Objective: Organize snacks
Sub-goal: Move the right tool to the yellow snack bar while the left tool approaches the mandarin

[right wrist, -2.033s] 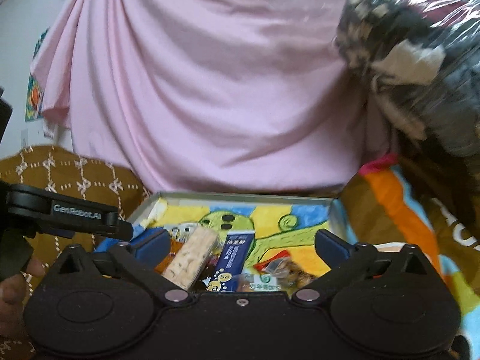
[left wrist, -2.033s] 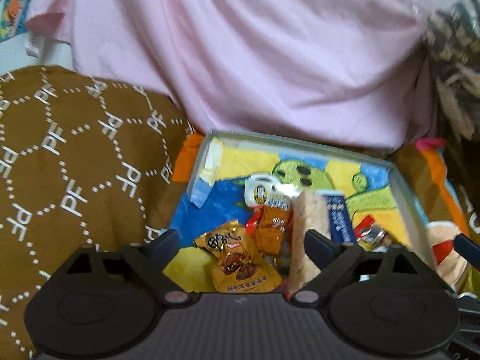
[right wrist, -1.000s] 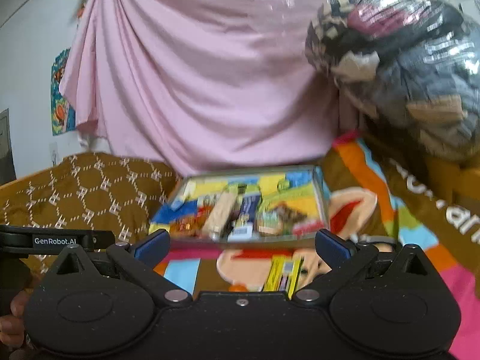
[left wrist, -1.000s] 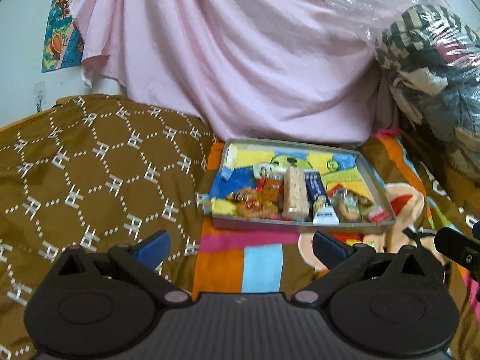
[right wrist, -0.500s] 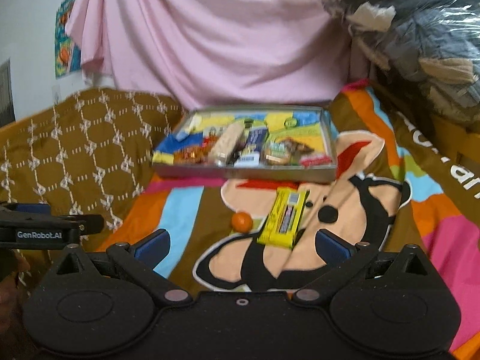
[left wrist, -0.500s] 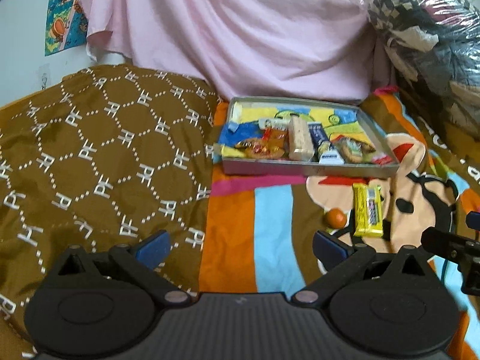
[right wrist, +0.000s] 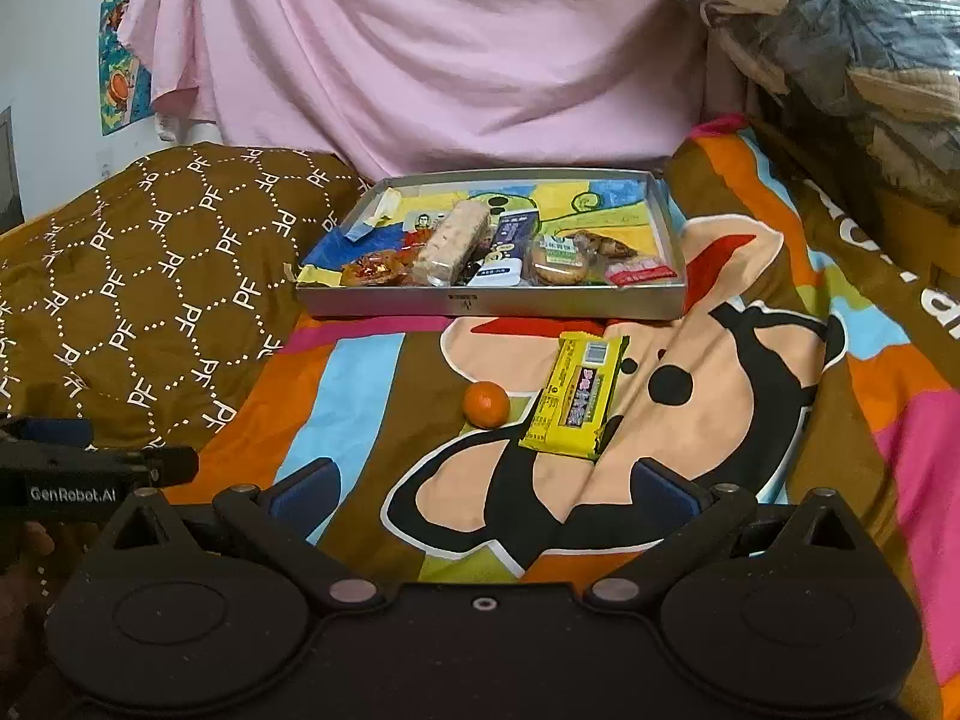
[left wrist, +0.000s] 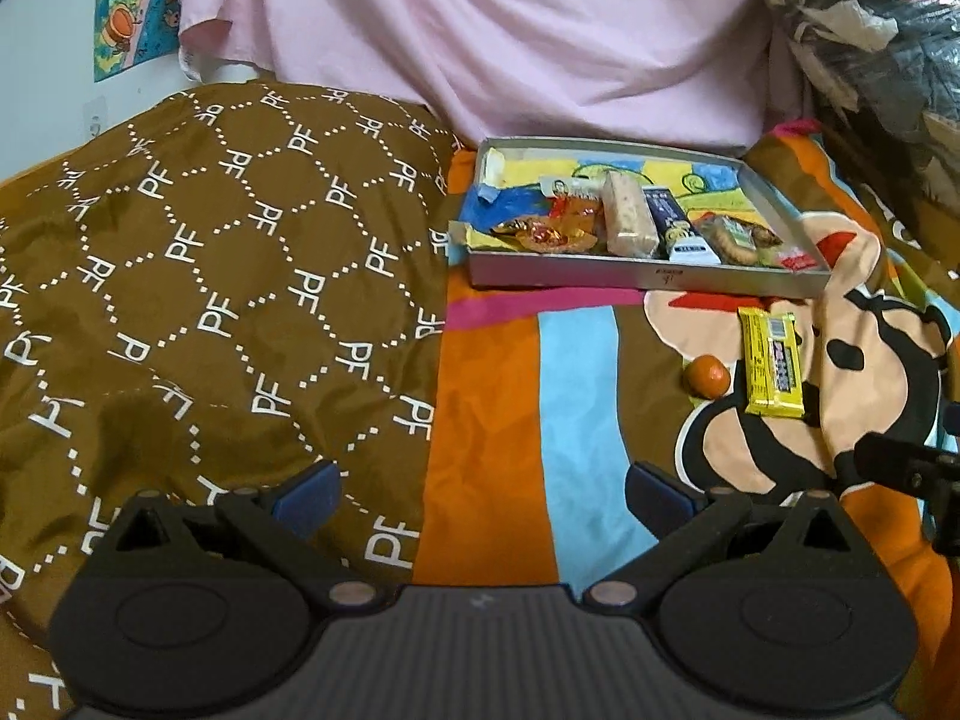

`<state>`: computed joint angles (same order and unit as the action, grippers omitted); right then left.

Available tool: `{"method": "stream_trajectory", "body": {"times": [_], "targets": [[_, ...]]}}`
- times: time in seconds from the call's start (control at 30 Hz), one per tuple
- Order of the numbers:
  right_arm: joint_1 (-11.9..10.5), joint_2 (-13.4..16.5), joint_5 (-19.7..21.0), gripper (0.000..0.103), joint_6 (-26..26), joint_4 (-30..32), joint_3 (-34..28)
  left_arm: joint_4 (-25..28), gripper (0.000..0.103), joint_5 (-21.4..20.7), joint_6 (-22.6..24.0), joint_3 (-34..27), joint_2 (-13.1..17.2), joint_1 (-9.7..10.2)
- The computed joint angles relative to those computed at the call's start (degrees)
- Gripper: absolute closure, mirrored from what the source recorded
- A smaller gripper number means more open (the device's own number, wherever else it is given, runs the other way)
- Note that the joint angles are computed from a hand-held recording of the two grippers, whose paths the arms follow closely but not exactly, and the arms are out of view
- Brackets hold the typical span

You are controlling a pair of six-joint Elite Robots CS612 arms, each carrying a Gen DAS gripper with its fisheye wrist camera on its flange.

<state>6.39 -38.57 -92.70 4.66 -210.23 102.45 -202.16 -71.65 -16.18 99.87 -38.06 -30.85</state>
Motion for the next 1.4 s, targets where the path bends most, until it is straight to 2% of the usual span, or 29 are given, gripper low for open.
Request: {"method": "stream_trajectory", "body": {"times": [0.33,0.53,0.93,1.17,1.23,1.4], "targets": [[-1.08,0.19,3.06,0.001,3.49,2.86,-0.75,2.28,0.000,-0.74,0.67,-1.41,0.79,-0.10],[-1.50,0.86,3.77,0.001,3.17,3.89,-2.13,3.09,0.000,-1.24,1.88,-2.87,1.60,-0.19],[-2.72,4.63,6.45,0.001,2.83,-0.14,-6.64,5.66,0.000,-4.35,4.33,-7.43,4.13,0.32],[-3.24,6.97,5.24,0.001,2.74,2.56,-11.81,6.05,0.000,-5.62,7.26,-10.86,6.14,0.57],[-3.52,7.71,4.50,0.003,4.05,4.12,-13.81,6.07,0.000,-5.90,8.30,-11.83,6.70,0.56],[-4.10,9.46,3.46,0.017,4.83,8.83,-18.29,6.67,0.000,-7.72,10.85,-14.65,8.28,0.65]]}}
